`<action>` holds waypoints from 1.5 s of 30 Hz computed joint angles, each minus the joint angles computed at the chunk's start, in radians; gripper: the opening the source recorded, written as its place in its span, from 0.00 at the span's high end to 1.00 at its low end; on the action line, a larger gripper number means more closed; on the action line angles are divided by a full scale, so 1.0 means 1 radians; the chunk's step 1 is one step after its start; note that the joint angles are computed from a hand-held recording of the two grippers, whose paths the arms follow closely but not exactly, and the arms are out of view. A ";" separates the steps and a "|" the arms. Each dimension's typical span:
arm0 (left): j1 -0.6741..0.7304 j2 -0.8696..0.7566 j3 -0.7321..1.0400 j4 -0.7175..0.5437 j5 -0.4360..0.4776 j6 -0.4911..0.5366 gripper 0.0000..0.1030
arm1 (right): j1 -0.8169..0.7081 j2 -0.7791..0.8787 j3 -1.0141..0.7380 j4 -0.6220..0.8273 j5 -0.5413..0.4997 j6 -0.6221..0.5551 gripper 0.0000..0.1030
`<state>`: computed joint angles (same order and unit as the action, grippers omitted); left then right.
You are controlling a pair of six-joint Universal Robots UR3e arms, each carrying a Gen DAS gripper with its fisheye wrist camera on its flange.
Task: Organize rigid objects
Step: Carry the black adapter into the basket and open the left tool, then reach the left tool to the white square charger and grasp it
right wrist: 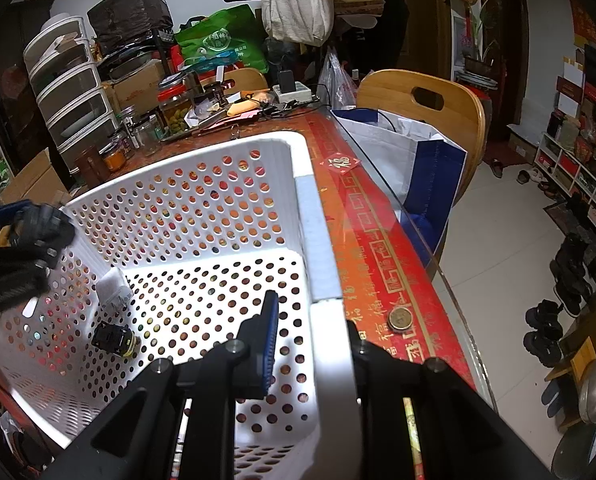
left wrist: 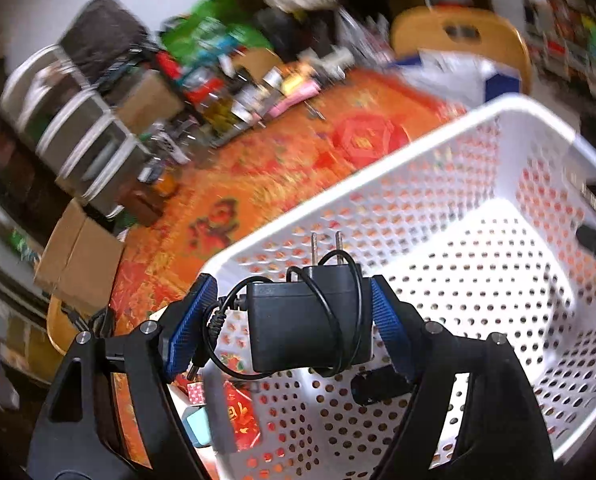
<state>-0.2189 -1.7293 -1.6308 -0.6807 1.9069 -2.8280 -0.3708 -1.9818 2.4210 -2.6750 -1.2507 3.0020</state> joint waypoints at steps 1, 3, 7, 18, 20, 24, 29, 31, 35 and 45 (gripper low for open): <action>-0.010 -0.037 0.042 -0.043 0.006 0.004 0.27 | -0.002 -0.001 0.001 0.000 0.003 -0.002 0.82; -0.026 -0.097 0.117 -0.127 0.015 0.001 0.27 | -0.009 -0.007 0.004 0.006 0.011 -0.007 0.82; -0.028 -0.175 0.221 -0.246 0.021 0.003 0.26 | -0.011 -0.019 0.009 0.014 0.017 -0.007 0.82; 0.030 -0.126 0.167 -0.201 -0.090 0.081 0.05 | -0.004 -0.020 0.006 0.025 0.002 -0.003 0.82; 0.110 -0.020 0.098 -0.183 -0.183 0.095 0.05 | 0.002 -0.019 0.003 0.025 -0.007 0.000 0.82; 0.412 0.198 -0.027 -0.154 -0.395 0.148 0.00 | 0.021 -0.006 -0.010 0.027 -0.032 0.008 0.82; 0.716 0.081 0.038 -0.121 -0.442 0.175 0.00 | 0.026 -0.004 -0.014 0.026 -0.035 0.016 0.82; 0.777 -0.047 0.111 -0.133 -0.450 0.175 0.00 | 0.030 -0.001 -0.017 0.023 -0.040 0.018 0.82; 0.838 -0.318 0.299 -0.183 -0.469 0.123 0.00 | 0.027 -0.006 -0.016 0.028 -0.038 0.010 0.82; 0.865 -0.493 0.372 -0.153 -0.540 0.107 0.10 | 0.078 0.036 -0.051 0.021 -0.108 0.032 0.82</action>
